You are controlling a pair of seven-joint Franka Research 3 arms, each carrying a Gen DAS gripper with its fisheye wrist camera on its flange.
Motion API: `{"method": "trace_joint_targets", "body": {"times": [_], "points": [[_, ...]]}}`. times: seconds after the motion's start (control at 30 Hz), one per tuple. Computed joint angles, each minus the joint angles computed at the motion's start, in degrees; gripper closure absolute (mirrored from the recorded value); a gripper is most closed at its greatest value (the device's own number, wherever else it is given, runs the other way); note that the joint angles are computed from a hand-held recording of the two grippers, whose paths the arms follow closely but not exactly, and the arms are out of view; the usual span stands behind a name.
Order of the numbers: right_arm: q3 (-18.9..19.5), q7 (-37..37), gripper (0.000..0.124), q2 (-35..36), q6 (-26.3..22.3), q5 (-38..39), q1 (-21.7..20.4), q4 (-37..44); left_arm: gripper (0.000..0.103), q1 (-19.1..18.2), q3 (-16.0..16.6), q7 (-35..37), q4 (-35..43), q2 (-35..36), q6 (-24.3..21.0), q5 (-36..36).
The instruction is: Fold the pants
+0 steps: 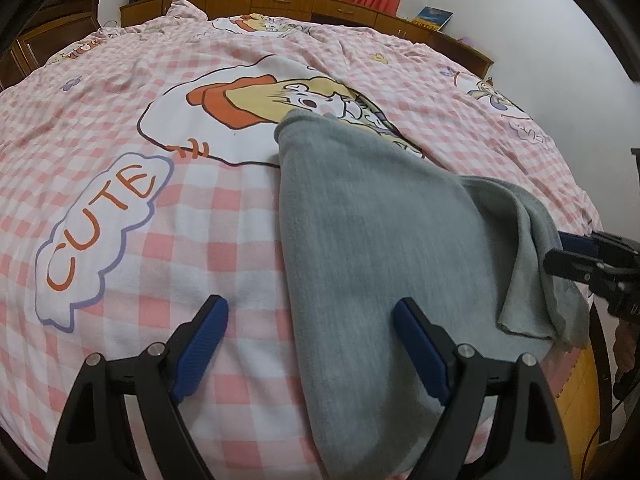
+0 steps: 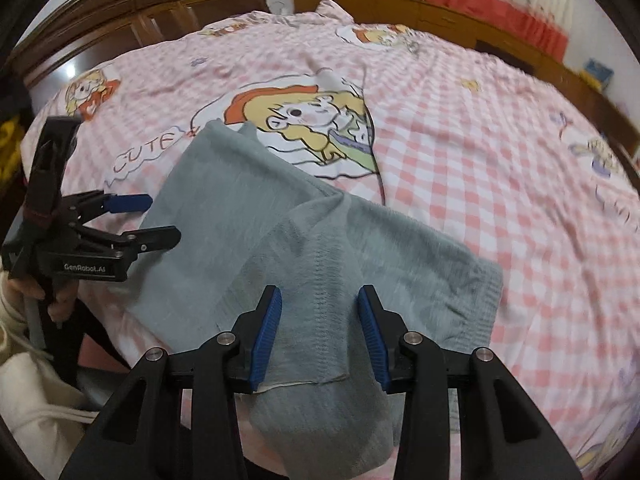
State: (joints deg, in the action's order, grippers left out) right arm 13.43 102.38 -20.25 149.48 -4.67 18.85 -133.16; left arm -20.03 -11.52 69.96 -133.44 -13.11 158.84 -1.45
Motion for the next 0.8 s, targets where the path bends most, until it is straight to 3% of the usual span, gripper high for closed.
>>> {"method": "trace_joint_targets", "body": {"times": [0.03,0.1,0.13,0.27,0.4,0.5,0.57,0.63,0.8], "points": [[-0.1,-0.6,0.088,0.0,0.4,0.0,0.3,0.0,0.015,0.1,-0.1,-0.2,0.0,0.0,0.0,0.2],[0.9,-0.6,0.114,0.0,-0.5,-2.0,-0.2,0.5,0.015,0.3,-0.3,-0.6,0.0,0.0,0.0,0.8],[1.3,-0.6,0.117,0.2,-1.8,-3.1,-0.4,1.1,0.014,0.4,-0.4,-0.8,-0.1,0.0,0.1,1.1],[2.6,0.7,0.117,0.5,-5.8,-8.9,-2.3,3.6,0.014,0.2,-0.2,-0.8,-0.1,0.0,0.3,1.1],[7.3,14.2,0.117,1.8,-14.7,-28.6,-9.8,8.0,0.014,0.2,-0.2,-0.9,-0.1,0.0,0.2,1.2],[7.3,20.8,0.116,2.1,-19.8,-35.9,-11.3,9.5,0.014,0.3,-0.3,-1.2,-0.1,0.0,0.2,1.4],[4.4,21.2,0.113,0.8,-19.7,-31.6,-9.4,9.2,0.014,0.3,-0.3,-1.3,-0.2,0.0,0.4,1.6],[-0.1,17.7,0.108,-1.7,-14.9,-22.1,-5.5,6.8,0.014,0.1,-0.2,-1.1,-0.2,0.0,0.4,1.5],[-6.4,1.6,0.102,-1.9,-5.4,4.5,5.7,3.6,0.014,0.4,-0.5,-1.7,-0.1,0.1,0.5,2.0]]}}
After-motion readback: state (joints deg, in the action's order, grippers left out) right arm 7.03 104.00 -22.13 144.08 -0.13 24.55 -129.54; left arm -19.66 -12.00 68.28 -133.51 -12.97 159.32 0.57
